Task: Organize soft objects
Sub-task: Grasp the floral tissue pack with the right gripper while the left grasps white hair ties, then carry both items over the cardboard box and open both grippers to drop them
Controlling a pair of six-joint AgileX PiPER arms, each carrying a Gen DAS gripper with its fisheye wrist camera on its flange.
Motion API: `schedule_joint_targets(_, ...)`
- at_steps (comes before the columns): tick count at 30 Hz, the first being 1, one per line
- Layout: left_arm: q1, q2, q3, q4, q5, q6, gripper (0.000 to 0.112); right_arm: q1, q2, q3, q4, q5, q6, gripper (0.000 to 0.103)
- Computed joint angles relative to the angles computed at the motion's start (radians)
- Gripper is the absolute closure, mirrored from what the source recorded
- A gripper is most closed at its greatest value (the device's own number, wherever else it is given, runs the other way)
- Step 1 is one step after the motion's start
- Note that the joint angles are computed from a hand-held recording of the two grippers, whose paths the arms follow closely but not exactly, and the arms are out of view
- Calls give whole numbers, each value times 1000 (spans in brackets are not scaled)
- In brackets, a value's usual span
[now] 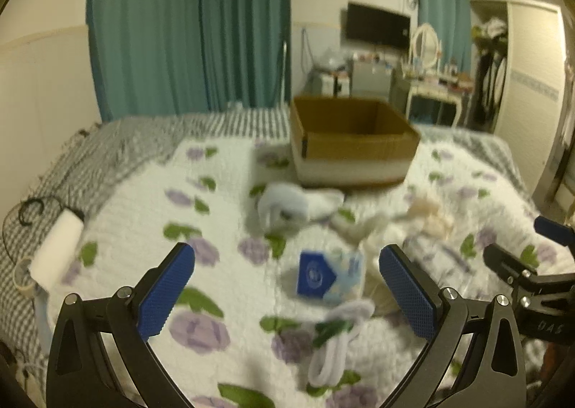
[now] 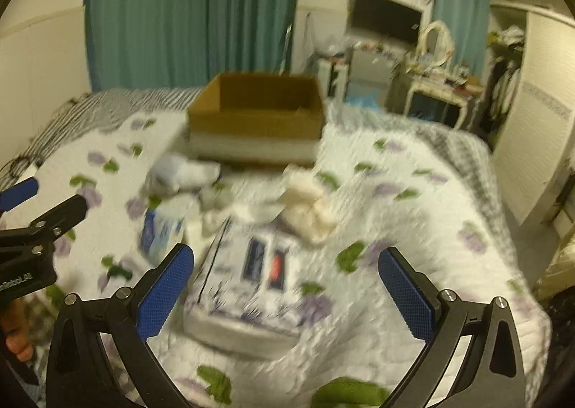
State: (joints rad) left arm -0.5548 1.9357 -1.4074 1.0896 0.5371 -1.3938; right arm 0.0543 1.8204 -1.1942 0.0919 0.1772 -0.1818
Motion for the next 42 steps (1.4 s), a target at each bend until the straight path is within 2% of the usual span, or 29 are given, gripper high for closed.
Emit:
schedule_joint_targets(4,-6,25,-5,-82,2,87,11,7,55,-24,157,52,-170,0)
schedule_joint_targets(5,-12,30,-4,-91,5,101,11,10,69,-31,172,67,-192,3)
schedule_joint_targets(7,-25,52,-20,-103,45,114,11,8,97,-56,185,103,-203,6)
schedule_joint_targets(12,13,99,-68,-349,17,339,16,-17,148,-115,304,200,-290,15)
schedule_joint_targets(14,13,114,-80,-406,22,401,22,-19,164,-133,304,232,-285,17)
schedule_joint_targets(17,20,137,-107,-515,26,524,33,-6,181,-154,227,251,-218,18)
schedule_joint_targets(21,42,165,-142,-671,28,683,61,2,183,-157,193,255,-195,21)
schedule_joint_targets(22,50,169,-146,-711,22,725,72,3,182,-156,194,254,-197,23)
schedule_joint_targets(23,56,174,-152,-753,20,767,77,2,179,-150,202,250,-207,27)
schedule_joint_targets(25,67,181,-162,-829,19,843,80,-2,168,-138,234,243,-243,33)
schedule_joint_targets(27,71,167,-145,-843,-1,853,81,-6,151,-123,261,237,-273,37)
schedule_joint_targets(32,72,92,-71,-796,-77,805,81,-20,84,-68,414,197,-428,48)
schedule_joint_targets(36,73,71,-89,-797,-66,815,81,-19,14,-45,464,163,-497,52)
schedule_joint_targets(39,84,64,-126,-858,-45,876,81,-23,-11,-67,467,176,-511,52)
schedule_joint_targets(42,77,58,-195,-835,-2,885,81,-46,-27,-110,507,218,-552,53)
